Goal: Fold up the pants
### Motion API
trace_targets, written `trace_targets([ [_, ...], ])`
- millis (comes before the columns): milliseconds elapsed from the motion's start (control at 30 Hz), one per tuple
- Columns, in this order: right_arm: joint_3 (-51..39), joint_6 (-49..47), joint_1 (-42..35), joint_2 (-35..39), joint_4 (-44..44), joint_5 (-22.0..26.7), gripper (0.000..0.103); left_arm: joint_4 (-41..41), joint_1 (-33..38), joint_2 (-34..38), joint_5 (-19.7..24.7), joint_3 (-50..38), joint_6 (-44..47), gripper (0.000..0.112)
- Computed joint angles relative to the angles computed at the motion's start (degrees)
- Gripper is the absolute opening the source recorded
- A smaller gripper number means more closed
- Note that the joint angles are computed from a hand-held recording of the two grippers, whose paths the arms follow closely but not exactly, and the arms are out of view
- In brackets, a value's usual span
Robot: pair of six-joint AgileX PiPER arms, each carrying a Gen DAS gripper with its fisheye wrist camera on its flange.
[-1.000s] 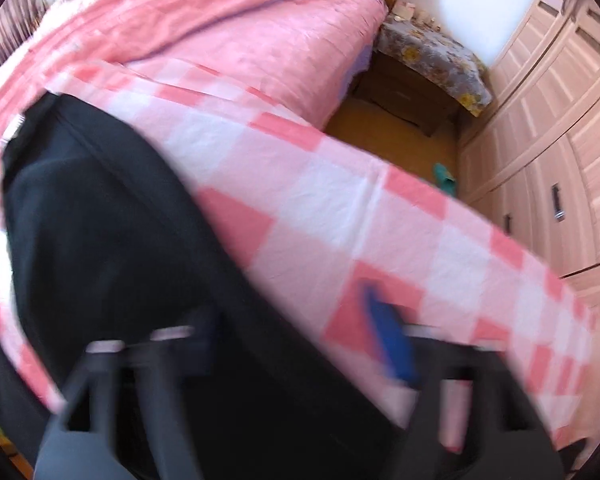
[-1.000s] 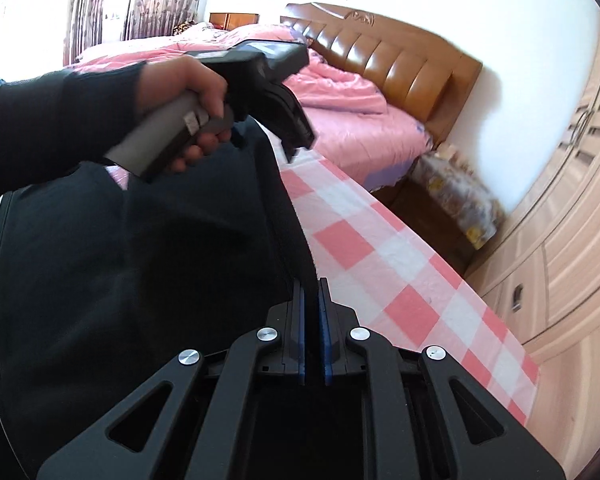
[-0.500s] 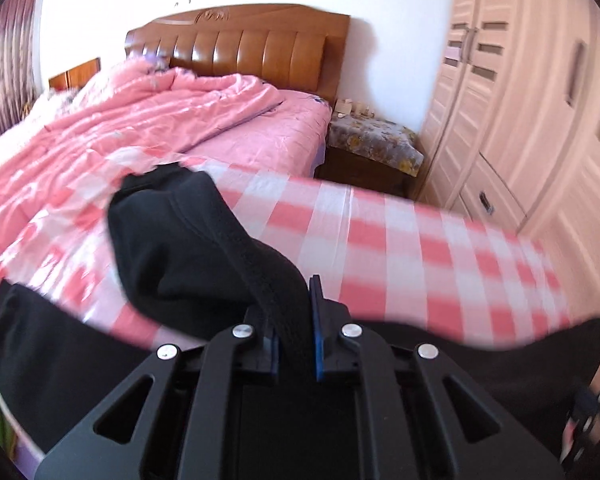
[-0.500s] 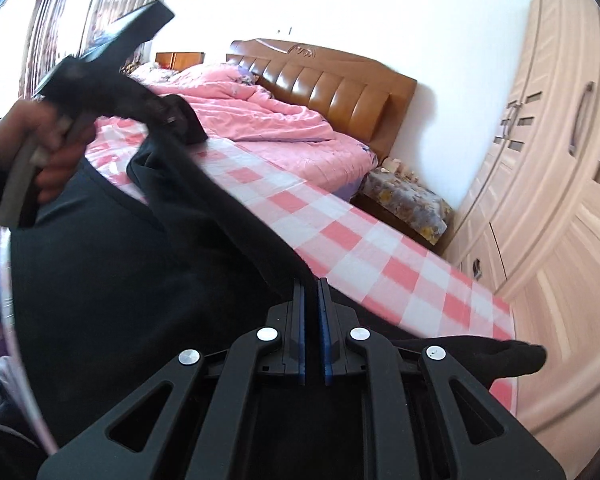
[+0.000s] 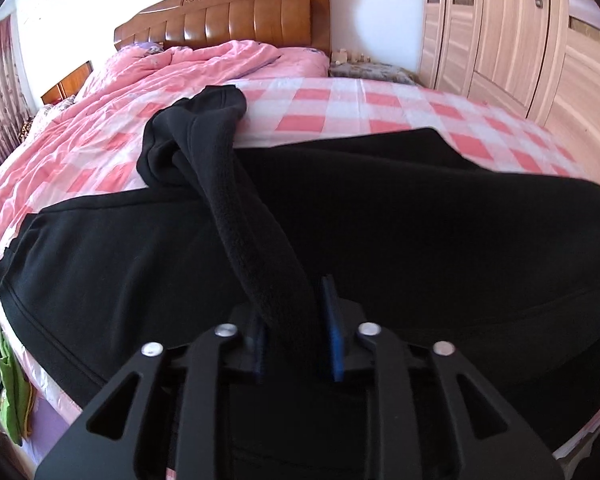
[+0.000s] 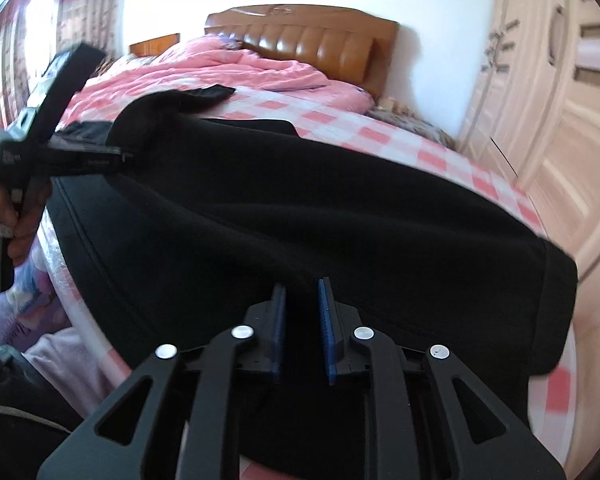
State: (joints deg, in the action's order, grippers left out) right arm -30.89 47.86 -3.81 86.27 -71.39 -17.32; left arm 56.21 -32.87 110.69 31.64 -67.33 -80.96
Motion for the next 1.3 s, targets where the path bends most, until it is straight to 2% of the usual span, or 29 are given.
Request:
trace_targets([
  [33, 1.1, 3.5, -1.8, -0.7, -2.8, -1.7, 0.030, 0.7, 0.1, -0.1, -0.2, 0.4, -0.6, 0.046],
  [67, 2.0, 6.1, -3.5, -1.1, -5.2, -3.3, 0.032, 1.5, -0.1, -0.2, -0.2, 0.7, -1.4, 0.059],
  [100, 2.5, 8.0, -4.4, -1.5, -6.8, -4.0, 0.039, 3.2, -0.5, -0.2, -0.1, 1.2, -2.7, 0.064],
  [133, 3.6, 10.2, -6.0, -2.2, -8.3, -4.6, 0.061, 3.7, -1.1, 0.1, 0.9, 0.8, -2.7, 0.064],
  [167, 4.2, 10.6, -6.6, -2.8, -7.6, -4.2, 0.073, 4.5, -1.8, 0.7, 1.9, 0.5, -2.9, 0.064],
  [200, 5.7, 10.1, -9.3, -4.2, -6.8, -6.1, 0.089, 5.3, -2.3, 1.1, 2.8, 0.3, -2.8, 0.064],
  [300, 6.8, 16.8, -17.0, -6.7, -13.3, -11.6, 0.089, 8.5, -4.3, 1.9, 5.8, 0.3, -3.7, 0.066],
  [367, 5.9, 21.4, -21.6, -6.5, -16.5, -14.6, 0.089, 9.7, -5.1, 1.9, 7.0, 0.5, -3.9, 0.071],
  [500, -1.1, 33.8, -30.6, 2.0, -22.6, -24.6, 0.089, 9.1, -4.5, 1.6, 6.9, 0.3, -2.2, 0.075],
  [533, -3.1, 35.7, -31.2, 4.8, -22.8, -25.9, 0.089, 8.6, -3.9, 1.5, 6.5, 0.2, -1.8, 0.075],
  [600, -6.2, 38.3, -30.3, 8.9, -21.9, -25.2, 0.088, 7.8, -2.9, 1.6, 6.2, -0.3, -0.9, 0.075],
  [800, -13.4, 47.7, -28.7, 13.9, -23.4, -23.4, 0.085, 7.9, -1.2, 2.7, 6.6, -2.5, 0.6, 0.075],
  [833, -13.4, 47.0, -28.8, 14.3, -22.8, -23.2, 0.085, 8.2, -0.7, 3.1, 6.3, -2.9, 0.6, 0.074],
  [867, -13.4, 46.5, -28.4, 14.5, -21.9, -22.6, 0.084, 8.5, -0.3, 3.5, 6.2, -3.2, 0.2, 0.067],
  [900, -13.4, 45.5, -29.3, 14.7, -21.4, -22.5, 0.076, 8.7, 0.1, 3.8, 6.0, -3.5, -0.1, 0.047],
  [933, -12.8, 44.0, -29.0, 14.5, -19.3, -21.0, 0.063, 7.8, 1.0, 4.0, 4.6, -3.9, 0.8, 0.035],
  [967, -12.8, 43.3, -29.0, 14.5, -18.2, -20.0, 0.056, 5.2, 2.3, 3.8, 1.4, -3.9, 3.1, 0.017],
  [1033, -11.2, 38.3, -29.6, 14.0, -14.5, -19.9, 0.036, 6.4, 2.4, 3.7, 0.4, -3.6, 1.8, 0.012],
  [1200, -6.0, 27.4, -29.0, 7.7, -8.1, -16.9, 0.024, 11.4, 1.4, 1.3, 1.0, -1.9, -3.2, 0.009],
  [1300, -3.3, 25.3, -30.0, 1.7, -7.2, -17.5, 0.021, 13.8, 0.5, -2.5, 2.0, 0.3, -4.9, 0.009],
])
